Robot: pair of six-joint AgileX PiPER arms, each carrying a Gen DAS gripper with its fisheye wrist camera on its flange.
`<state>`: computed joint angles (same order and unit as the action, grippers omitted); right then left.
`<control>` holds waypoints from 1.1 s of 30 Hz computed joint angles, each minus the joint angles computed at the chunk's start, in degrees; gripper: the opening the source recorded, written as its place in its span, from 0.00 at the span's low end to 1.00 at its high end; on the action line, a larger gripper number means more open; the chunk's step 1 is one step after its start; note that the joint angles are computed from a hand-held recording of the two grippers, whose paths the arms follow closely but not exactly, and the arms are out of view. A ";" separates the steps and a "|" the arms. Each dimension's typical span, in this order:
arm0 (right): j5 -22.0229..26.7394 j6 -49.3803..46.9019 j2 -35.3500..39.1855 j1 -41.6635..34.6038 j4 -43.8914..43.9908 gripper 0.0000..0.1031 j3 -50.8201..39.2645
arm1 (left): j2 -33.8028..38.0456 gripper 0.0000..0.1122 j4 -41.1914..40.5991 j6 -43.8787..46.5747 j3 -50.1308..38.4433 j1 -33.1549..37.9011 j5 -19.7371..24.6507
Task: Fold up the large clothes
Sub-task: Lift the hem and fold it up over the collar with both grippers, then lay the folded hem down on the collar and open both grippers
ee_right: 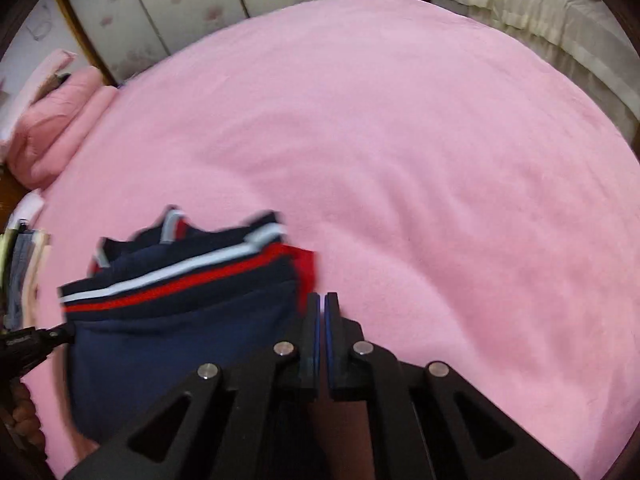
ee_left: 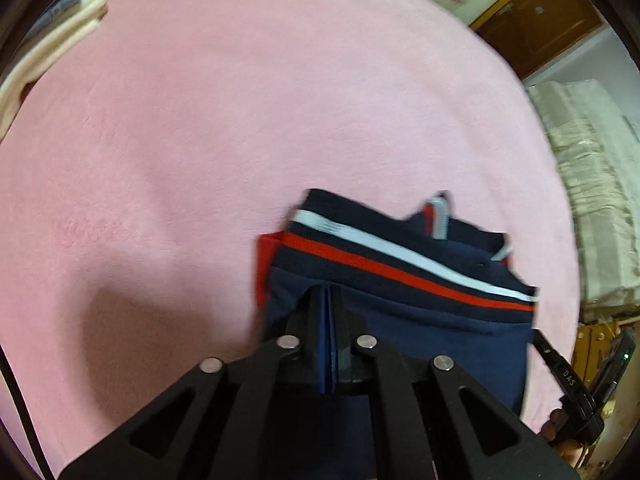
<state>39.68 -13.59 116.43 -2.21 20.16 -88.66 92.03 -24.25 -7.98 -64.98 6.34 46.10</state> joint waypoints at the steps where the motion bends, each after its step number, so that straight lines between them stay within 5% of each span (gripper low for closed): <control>1: 0.56 -2.82 -1.10 -0.30 5.58 0.02 1.18 | -1.05 0.01 -2.15 1.55 0.61 -0.34 0.29; 7: 9.50 -14.76 -0.62 1.69 30.10 0.02 5.36 | 3.11 0.01 -12.12 2.58 -1.69 -7.19 2.74; 13: 10.43 -16.43 1.27 2.81 34.14 0.00 9.44 | 5.42 0.01 -9.96 -0.57 -1.14 -12.09 1.77; 18: 15.67 -17.47 3.57 -2.81 27.65 0.00 3.42 | 2.57 0.01 -6.44 3.25 1.59 -8.21 3.84; 21: 14.75 -15.59 2.48 -5.21 23.86 0.00 2.64 | 0.72 0.01 -8.92 8.14 2.72 -3.09 6.52; 27: 7.30 -0.74 1.13 -5.81 6.25 0.00 0.97 | -0.18 0.01 12.07 -6.54 -0.38 -7.28 7.67; 33: -1.89 -2.57 -7.04 -4.90 9.68 0.00 10.86 | -3.94 0.07 11.14 -7.10 1.99 -8.03 7.86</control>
<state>37.79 -16.16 109.39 -7.11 29.83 -77.80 88.08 -13.11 -15.09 -62.99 -1.69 53.96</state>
